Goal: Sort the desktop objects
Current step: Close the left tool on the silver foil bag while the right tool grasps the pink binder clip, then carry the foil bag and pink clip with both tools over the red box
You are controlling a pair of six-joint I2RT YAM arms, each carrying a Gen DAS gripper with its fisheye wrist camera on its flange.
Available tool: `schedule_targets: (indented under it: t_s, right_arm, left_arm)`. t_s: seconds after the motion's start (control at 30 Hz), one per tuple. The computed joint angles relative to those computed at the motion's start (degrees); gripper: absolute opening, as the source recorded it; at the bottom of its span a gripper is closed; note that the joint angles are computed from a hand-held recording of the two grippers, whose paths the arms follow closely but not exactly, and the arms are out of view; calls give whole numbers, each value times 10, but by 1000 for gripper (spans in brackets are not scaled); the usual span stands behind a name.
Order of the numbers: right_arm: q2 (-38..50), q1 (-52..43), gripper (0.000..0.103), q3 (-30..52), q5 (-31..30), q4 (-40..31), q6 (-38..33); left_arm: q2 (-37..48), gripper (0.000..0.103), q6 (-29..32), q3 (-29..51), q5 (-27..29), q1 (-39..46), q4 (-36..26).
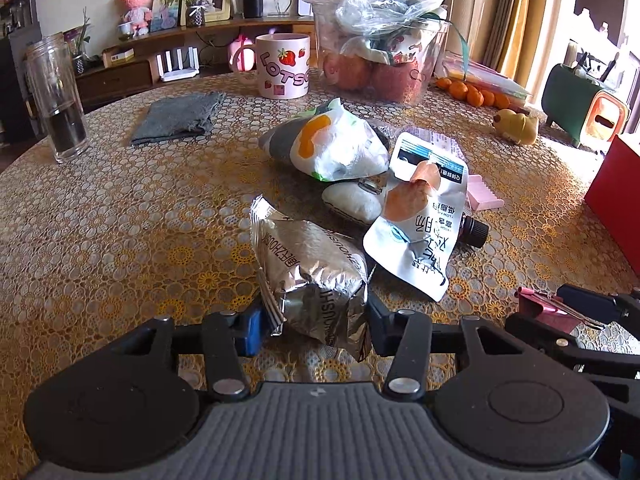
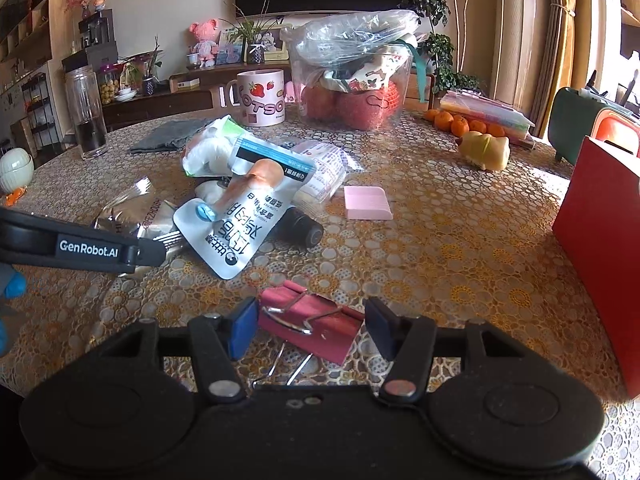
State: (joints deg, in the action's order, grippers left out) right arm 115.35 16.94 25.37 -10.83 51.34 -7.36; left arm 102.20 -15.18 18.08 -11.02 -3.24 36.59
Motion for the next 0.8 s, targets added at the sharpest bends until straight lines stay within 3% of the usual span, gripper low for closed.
schedule_targets:
  t_s: [0.5, 0.8]
  right_arm:
    - [-59, -65, 58, -56, -45, 19, -19]
    - [-77, -115, 58, -62, -79, 23, -28]
  left_arm:
    - [-173, 48, -81, -81, -68, -116, -110]
    - [-260, 48, -101, -74, -109, -173, -191]
